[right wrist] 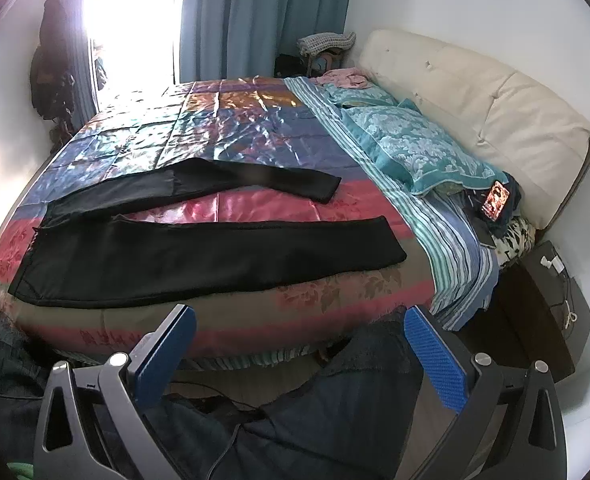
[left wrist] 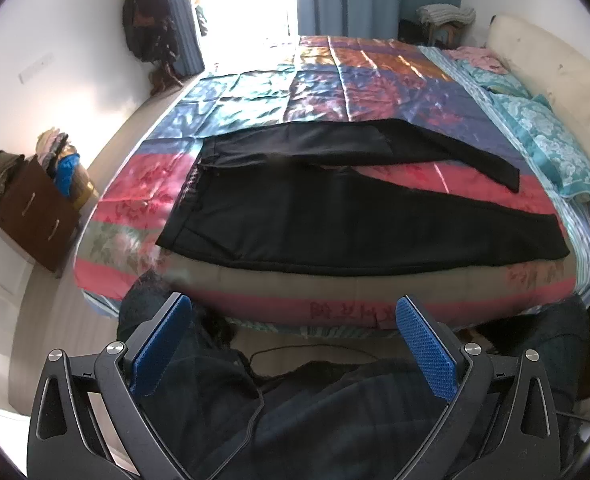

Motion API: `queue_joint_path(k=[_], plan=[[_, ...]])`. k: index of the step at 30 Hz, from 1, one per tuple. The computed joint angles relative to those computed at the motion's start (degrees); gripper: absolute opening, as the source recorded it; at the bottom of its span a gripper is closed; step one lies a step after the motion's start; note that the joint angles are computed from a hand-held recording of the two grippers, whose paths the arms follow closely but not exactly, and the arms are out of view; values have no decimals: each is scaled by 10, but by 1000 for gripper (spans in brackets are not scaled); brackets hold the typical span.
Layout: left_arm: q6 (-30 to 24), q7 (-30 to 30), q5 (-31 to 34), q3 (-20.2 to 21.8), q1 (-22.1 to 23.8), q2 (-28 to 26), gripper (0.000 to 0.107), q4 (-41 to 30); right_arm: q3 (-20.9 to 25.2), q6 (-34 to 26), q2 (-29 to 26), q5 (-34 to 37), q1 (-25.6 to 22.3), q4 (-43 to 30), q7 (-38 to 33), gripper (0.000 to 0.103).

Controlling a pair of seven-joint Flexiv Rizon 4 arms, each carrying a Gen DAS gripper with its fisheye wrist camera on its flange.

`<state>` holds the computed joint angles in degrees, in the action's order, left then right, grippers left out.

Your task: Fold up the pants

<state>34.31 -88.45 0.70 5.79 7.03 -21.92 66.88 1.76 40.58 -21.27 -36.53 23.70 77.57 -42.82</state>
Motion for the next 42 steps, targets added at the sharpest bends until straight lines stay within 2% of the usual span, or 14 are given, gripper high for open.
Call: queue_joint_path(k=[5, 12, 19, 23, 42], plan=[[5, 1, 1, 0, 0, -3, 102, -2, 1, -2, -7, 6, 1, -12, -12, 103], [-19, 14, 4, -4, -3, -15, 102, -27, 1, -7, -17, 19, 3, -28, -20, 103], [10, 32, 15, -2, -9, -10, 102, -22, 3, -4, -41, 38, 10, -64, -57, 103], [21, 34, 14, -1, -8, -7, 102, -13, -1, 21, -40, 32, 15, -56, -69, 103], [4, 37, 13, -3, -14, -16, 102, -22, -2, 9, -46, 55, 11, -61, -71, 103]])
